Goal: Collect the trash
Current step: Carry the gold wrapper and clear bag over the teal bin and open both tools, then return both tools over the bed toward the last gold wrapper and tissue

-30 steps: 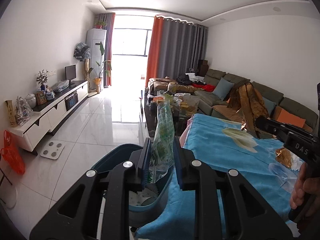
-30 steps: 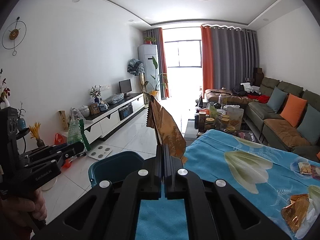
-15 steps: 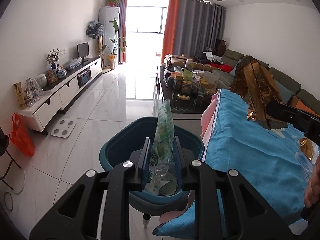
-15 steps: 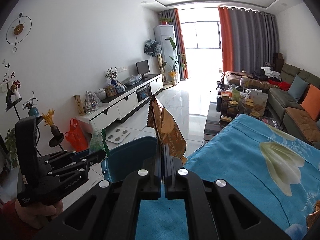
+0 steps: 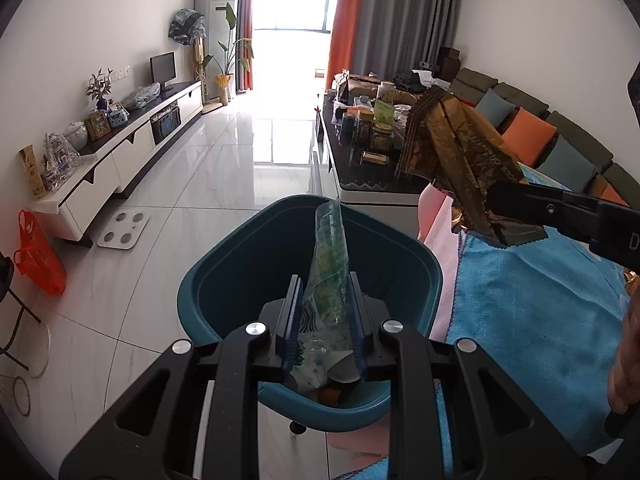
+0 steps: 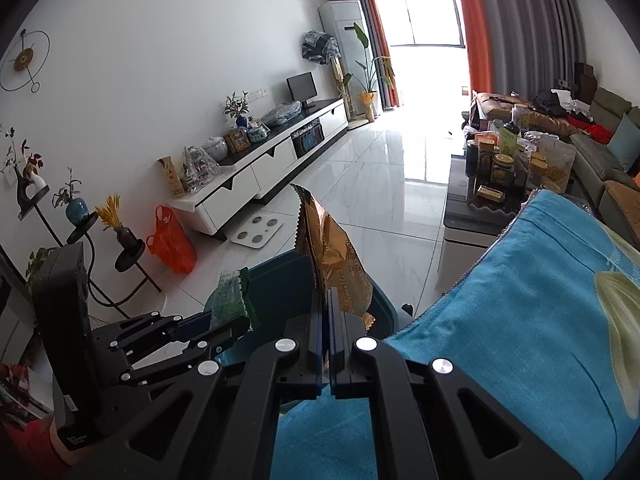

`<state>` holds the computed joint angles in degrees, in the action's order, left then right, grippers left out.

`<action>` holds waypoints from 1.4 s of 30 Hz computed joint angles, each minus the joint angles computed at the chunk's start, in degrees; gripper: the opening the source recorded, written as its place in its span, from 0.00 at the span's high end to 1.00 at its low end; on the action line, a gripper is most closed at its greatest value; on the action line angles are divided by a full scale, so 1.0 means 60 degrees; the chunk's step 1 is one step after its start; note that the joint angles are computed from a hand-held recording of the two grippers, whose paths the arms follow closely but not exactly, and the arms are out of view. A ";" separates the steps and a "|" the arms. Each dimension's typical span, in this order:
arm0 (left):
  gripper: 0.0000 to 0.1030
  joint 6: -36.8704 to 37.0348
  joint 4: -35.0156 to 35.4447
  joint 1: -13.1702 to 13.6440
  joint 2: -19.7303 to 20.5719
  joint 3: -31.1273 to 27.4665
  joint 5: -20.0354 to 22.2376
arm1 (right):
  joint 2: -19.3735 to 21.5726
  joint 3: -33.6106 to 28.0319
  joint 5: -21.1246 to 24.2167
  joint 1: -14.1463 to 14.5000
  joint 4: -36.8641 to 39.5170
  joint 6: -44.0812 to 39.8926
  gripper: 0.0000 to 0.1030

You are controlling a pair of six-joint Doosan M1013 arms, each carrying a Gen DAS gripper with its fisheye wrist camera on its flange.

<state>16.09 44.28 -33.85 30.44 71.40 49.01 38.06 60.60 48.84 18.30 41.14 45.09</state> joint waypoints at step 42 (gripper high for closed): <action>0.09 -0.0355 0.0041 0.0366 0.0501 -0.0480 0.0045 | 0.0393 -0.0615 0.0537 -0.0174 -0.0318 0.1198 0.59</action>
